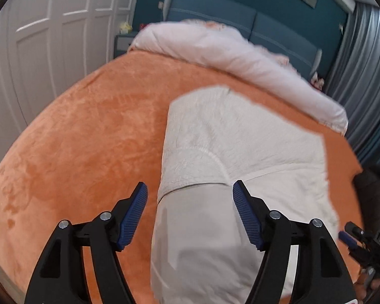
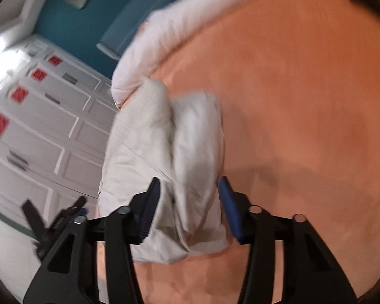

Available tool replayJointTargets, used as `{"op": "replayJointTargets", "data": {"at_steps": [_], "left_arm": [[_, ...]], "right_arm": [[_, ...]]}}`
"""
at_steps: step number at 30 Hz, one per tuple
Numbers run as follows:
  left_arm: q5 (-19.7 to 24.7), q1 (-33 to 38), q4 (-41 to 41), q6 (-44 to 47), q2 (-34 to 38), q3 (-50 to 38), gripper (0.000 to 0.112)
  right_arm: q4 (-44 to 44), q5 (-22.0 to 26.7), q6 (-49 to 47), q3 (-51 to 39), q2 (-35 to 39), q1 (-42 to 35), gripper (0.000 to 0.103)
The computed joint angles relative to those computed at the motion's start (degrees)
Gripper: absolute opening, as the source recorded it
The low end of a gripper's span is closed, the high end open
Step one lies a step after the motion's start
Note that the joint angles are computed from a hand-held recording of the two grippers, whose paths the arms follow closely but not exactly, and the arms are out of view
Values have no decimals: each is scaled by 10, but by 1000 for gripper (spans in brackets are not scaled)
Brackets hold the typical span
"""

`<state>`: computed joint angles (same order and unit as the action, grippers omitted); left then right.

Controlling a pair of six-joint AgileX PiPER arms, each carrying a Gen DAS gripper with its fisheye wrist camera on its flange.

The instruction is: Fold large clothes

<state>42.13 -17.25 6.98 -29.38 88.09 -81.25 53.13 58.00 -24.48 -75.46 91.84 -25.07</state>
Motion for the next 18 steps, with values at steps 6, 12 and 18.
{"op": "replayJointTargets", "data": {"at_steps": [6, 12, 18], "left_arm": [[59, -66, 53, -55, 24, -76, 75], [84, -88, 68, -70, 73, -85, 76], [67, -92, 87, -83, 87, -57, 85]], "right_arm": [[-162, -39, 71, -206, 62, 134, 25], [-349, -21, 198, -409, 207, 236, 24], [-413, -41, 257, -406, 272, 262, 21]]}}
